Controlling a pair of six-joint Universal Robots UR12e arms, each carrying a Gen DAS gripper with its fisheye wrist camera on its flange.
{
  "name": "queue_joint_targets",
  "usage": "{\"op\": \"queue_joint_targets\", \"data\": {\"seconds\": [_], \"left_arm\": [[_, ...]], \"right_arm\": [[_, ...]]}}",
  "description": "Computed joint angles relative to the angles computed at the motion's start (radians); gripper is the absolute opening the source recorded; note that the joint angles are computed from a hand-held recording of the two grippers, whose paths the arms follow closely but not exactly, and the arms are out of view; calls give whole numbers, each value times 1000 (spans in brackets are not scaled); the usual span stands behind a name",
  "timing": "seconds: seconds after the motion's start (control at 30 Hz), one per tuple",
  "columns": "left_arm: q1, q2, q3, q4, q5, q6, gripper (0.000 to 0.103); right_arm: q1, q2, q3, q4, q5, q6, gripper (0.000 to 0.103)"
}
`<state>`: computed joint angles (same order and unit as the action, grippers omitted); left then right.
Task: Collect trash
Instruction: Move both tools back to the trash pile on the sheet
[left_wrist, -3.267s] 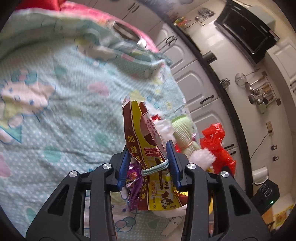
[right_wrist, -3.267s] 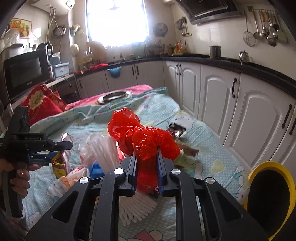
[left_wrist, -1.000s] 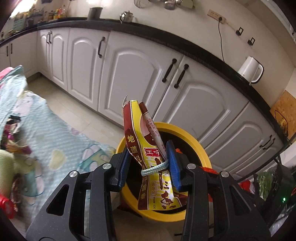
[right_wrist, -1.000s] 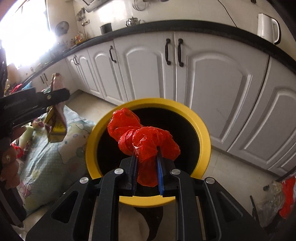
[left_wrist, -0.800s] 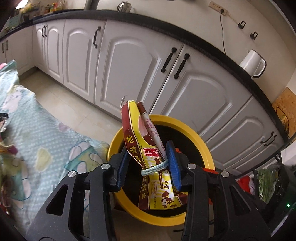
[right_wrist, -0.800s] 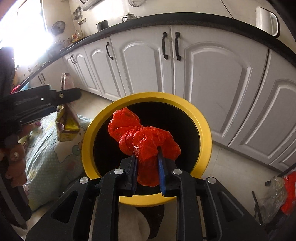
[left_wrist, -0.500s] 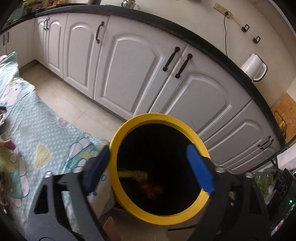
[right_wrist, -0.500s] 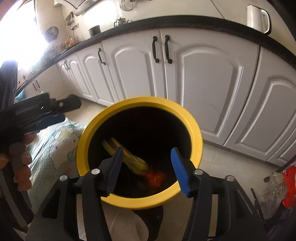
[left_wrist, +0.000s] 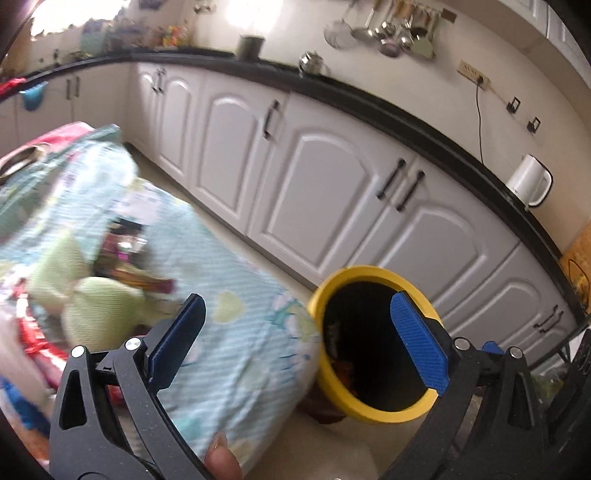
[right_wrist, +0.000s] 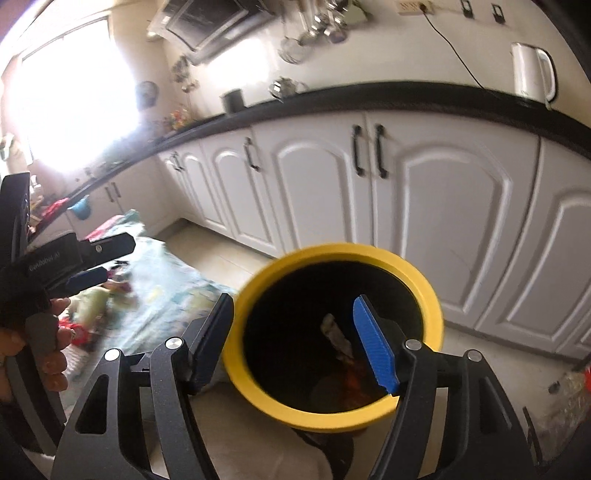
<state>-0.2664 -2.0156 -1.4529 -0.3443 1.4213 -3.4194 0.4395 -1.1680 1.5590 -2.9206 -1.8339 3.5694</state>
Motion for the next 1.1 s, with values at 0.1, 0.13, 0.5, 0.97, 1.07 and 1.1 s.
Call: {"op": "queue_joint_targets", "data": {"seconds": [0.1,0.13,0.5,0.97,1.07,1.1], "left_arm": [[11,27,-37,40,27,-10,92],[12,34,-44,48,37,-13,92],[52,116,-149,142,156,-33,92],[109,172,-219,167,215,-94,92],[128,182,-231,160,225,-121,92],[133,185,-236,161,228,-130,92]], "right_arm": [[11,8,-13,-34,25,-33,65],[14,11,-18,-40,38,-42,65],[56,56,-94,-45,168,-179,65],[106,127,-212,62,325,-327,65],[113,140,-234,99,350,-360,65],[115,145,-242,112,357,-367,65]]}}
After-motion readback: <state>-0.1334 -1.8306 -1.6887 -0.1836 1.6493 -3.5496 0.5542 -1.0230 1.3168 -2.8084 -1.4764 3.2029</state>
